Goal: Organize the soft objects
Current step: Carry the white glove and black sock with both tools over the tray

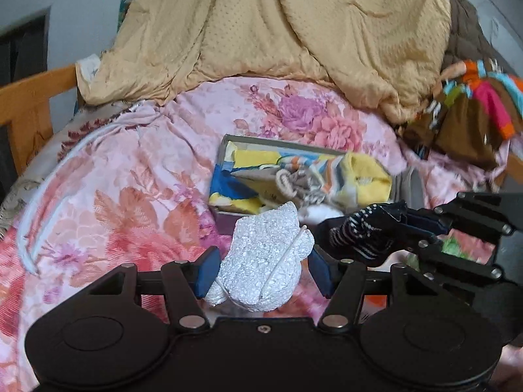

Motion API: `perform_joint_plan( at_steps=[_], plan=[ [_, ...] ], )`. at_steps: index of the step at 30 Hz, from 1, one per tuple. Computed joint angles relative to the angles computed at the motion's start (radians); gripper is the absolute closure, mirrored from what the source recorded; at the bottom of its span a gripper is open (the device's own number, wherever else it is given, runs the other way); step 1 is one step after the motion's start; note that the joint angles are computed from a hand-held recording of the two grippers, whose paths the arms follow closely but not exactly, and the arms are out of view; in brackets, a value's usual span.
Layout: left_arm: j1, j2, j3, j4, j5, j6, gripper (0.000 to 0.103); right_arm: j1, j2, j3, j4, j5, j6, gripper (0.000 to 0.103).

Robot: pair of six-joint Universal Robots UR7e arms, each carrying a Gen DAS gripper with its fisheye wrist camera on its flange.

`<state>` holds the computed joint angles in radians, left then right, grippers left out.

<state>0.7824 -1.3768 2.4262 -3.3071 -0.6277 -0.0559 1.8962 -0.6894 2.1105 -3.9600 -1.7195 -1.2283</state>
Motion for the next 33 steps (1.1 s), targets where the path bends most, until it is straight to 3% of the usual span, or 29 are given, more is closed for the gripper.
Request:
perform_joint_plan(
  at_steps=[6,11,20,26,33],
  plan=[
    [0.028,0.093,-0.095,-0.105,-0.030,0.025,0.042,-0.011,-0.020,-0.077,0.044,0.032,0.094,0.093],
    [0.079,0.200,-0.233,-0.183,-0.067,0.104,0.042,-0.026,-0.022,-0.210,0.145,0.051,0.267,0.093],
    [0.164,0.377,-0.479,-0.154,-0.137,0.117,0.042,-0.050,0.027,-0.380,0.246,-0.057,0.459,0.093],
    [0.195,0.442,-0.549,-0.112,-0.154,0.101,0.042,-0.062,0.015,-0.403,0.321,-0.109,0.555,0.093],
    [0.200,0.479,-0.576,-0.103,-0.126,0.132,0.043,-0.069,0.010,-0.419,0.364,-0.156,0.605,0.093]
  ],
)
